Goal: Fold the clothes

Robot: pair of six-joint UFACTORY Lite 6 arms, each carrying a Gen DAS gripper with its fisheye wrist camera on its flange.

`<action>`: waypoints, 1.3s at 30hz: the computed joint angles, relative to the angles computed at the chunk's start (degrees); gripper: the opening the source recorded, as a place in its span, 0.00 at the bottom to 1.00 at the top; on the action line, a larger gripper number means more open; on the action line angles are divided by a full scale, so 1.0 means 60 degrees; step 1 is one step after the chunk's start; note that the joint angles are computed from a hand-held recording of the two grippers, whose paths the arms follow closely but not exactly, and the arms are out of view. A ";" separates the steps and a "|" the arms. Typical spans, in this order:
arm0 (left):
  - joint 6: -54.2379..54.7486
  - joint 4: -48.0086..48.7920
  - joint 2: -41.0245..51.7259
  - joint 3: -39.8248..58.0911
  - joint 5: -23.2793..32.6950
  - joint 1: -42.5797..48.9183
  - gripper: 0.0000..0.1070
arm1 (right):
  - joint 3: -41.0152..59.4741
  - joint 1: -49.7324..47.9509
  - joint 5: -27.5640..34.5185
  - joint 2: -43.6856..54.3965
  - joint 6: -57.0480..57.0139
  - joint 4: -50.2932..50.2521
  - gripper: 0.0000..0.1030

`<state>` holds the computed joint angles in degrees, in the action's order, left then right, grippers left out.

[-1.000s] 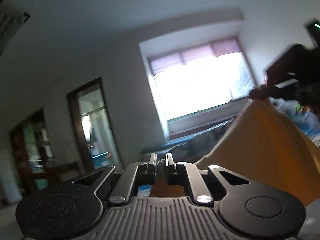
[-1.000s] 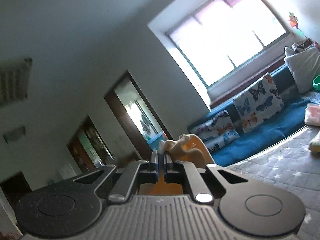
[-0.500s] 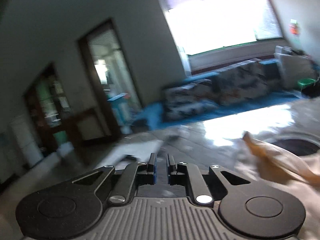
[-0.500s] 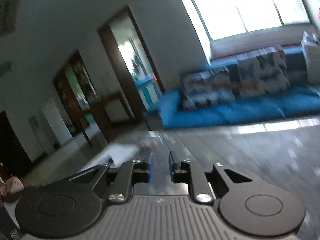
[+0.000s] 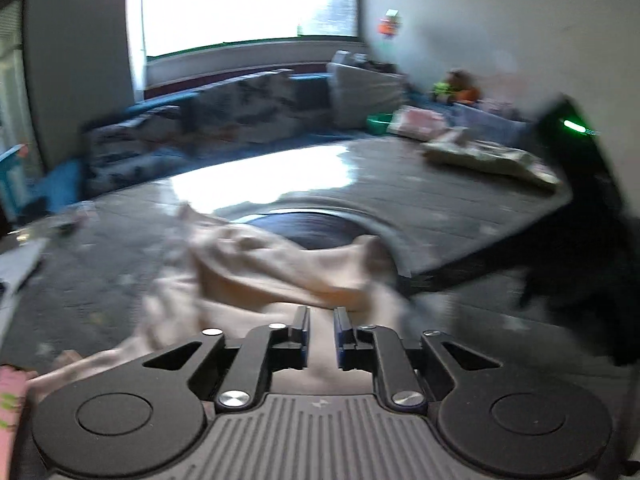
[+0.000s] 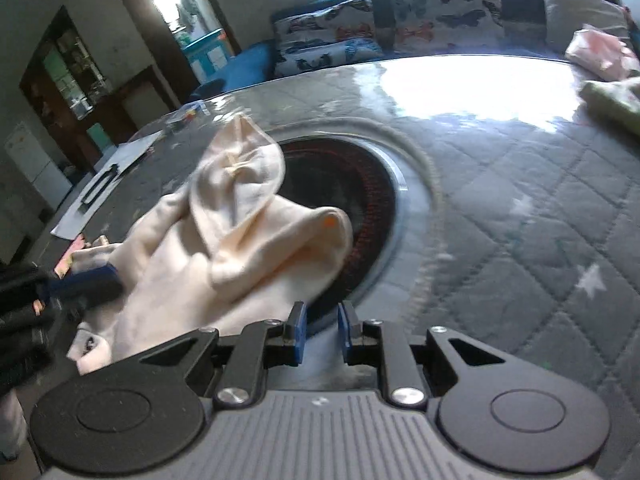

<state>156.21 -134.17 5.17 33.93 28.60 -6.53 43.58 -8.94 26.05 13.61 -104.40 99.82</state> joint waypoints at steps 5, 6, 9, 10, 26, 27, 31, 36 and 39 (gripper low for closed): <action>0.0075 0.0106 0.0479 0.0258 -0.0095 -0.0633 0.29 | 0.1058 0.0240 0.0578 0.0966 0.1079 -0.0745 0.17; -0.0125 0.0269 0.0433 0.0271 -0.0235 -0.0709 0.32 | 0.1353 0.0271 0.0789 0.1202 0.1463 -0.0962 0.17; -0.1311 0.1071 0.1254 0.1082 -0.0549 -0.0776 0.41 | 0.2083 0.0076 0.1880 0.1648 0.2802 -0.1685 0.17; -0.1774 0.1313 0.1519 0.1353 -0.0665 -0.0784 0.41 | 0.2333 0.0049 0.2220 0.1799 0.3126 -0.1856 0.17; -0.8531 0.5649 0.3511 0.3141 0.3345 0.3690 0.10 | 0.0981 -0.0857 0.2982 0.0506 0.2367 -0.1837 0.25; -0.8744 0.5812 0.3683 0.3261 0.3781 0.4073 0.10 | 0.0852 -0.0990 0.3053 0.0574 0.2309 -0.1950 0.25; -0.9424 0.6258 0.4308 0.3700 0.4914 0.5231 0.10 | 0.0679 -0.1028 0.3423 0.1384 0.2176 -0.1740 0.26; -1.0079 0.6755 0.4963 0.4426 0.5473 0.6284 0.10 | 0.0892 -0.0393 0.4201 0.2254 0.1839 -0.0878 0.36; -1.0276 0.6959 0.5292 0.4782 0.5667 0.6624 0.10 | 0.1060 0.0213 0.4281 0.2483 0.1577 -0.0416 0.37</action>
<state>94.55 -92.42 36.92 62.62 62.60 33.21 49.95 -7.66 51.74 28.51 -94.94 97.33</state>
